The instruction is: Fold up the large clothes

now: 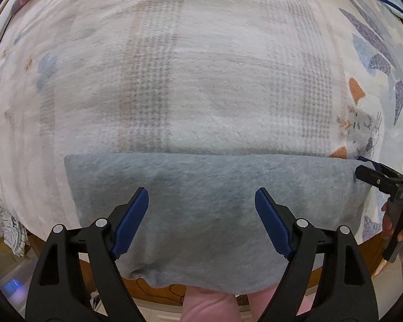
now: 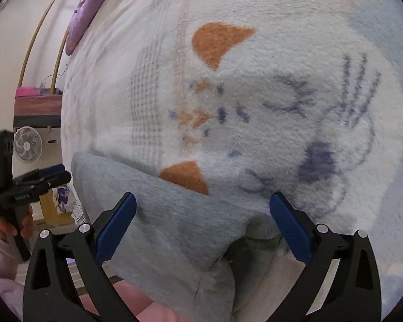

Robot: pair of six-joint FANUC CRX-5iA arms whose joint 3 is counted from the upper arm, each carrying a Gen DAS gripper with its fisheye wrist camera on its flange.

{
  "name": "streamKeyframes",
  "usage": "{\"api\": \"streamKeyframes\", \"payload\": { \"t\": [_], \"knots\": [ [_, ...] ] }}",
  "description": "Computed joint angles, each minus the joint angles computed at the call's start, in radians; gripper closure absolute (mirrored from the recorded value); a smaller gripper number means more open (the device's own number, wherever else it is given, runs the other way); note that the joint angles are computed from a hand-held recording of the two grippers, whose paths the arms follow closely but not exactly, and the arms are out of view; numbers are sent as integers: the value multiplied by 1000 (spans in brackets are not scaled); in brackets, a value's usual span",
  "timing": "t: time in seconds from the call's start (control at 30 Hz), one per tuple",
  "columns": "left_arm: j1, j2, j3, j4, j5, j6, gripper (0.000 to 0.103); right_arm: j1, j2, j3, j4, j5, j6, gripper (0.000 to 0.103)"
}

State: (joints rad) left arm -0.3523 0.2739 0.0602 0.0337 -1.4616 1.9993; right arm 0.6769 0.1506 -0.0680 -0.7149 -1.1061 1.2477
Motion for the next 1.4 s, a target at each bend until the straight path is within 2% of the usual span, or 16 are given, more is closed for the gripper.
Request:
{"api": "streamKeyframes", "payload": {
  "t": [0.07,0.23,0.43,0.5,0.53,0.57,0.6,0.63,0.7,0.73,0.9,0.97,1.1,1.2,1.3,1.4],
  "knots": [
    [-1,6,3,3,4,-2,21,-23,-5,-11,-44,-4,6,6],
    [6,9,-7,33,28,-8,21,-124,28,-28,-270,-134,37,6],
    [18,3,-33,68,55,-25,21,-74,-72,-116,-252,-43,-36,6],
    [29,-9,-59,96,77,-34,22,-80,-65,-117,-293,-72,-77,10],
    [33,-17,-68,106,84,-34,25,-81,-57,-117,-311,-87,-90,26],
    [36,-23,-77,113,92,-32,38,-58,-52,-108,-283,-101,-129,44],
    [41,-31,-90,128,101,-31,44,-16,-57,-93,-205,-111,-188,50],
    [47,-37,-103,147,110,-33,58,0,-62,-89,-173,-113,-217,57],
    [54,-44,-127,175,130,-40,95,20,-76,-84,-119,-113,-332,62],
    [49,-40,-120,163,131,-37,99,31,-78,-77,-96,-116,-369,63],
    [45,7,-122,206,141,-93,103,120,-53,-12,73,-167,-516,61],
    [33,74,-81,198,95,-130,103,122,-33,10,92,-196,-565,59],
    [62,164,-81,252,108,-128,102,117,1,44,100,-232,-571,54],
    [96,217,-37,310,6,-81,103,106,0,41,99,-238,-564,53],
    [70,214,30,279,-106,-32,103,105,-4,41,104,-257,-572,53],
    [31,245,30,214,-61,-41,101,110,15,56,118,-272,-549,49]
  ]
}}
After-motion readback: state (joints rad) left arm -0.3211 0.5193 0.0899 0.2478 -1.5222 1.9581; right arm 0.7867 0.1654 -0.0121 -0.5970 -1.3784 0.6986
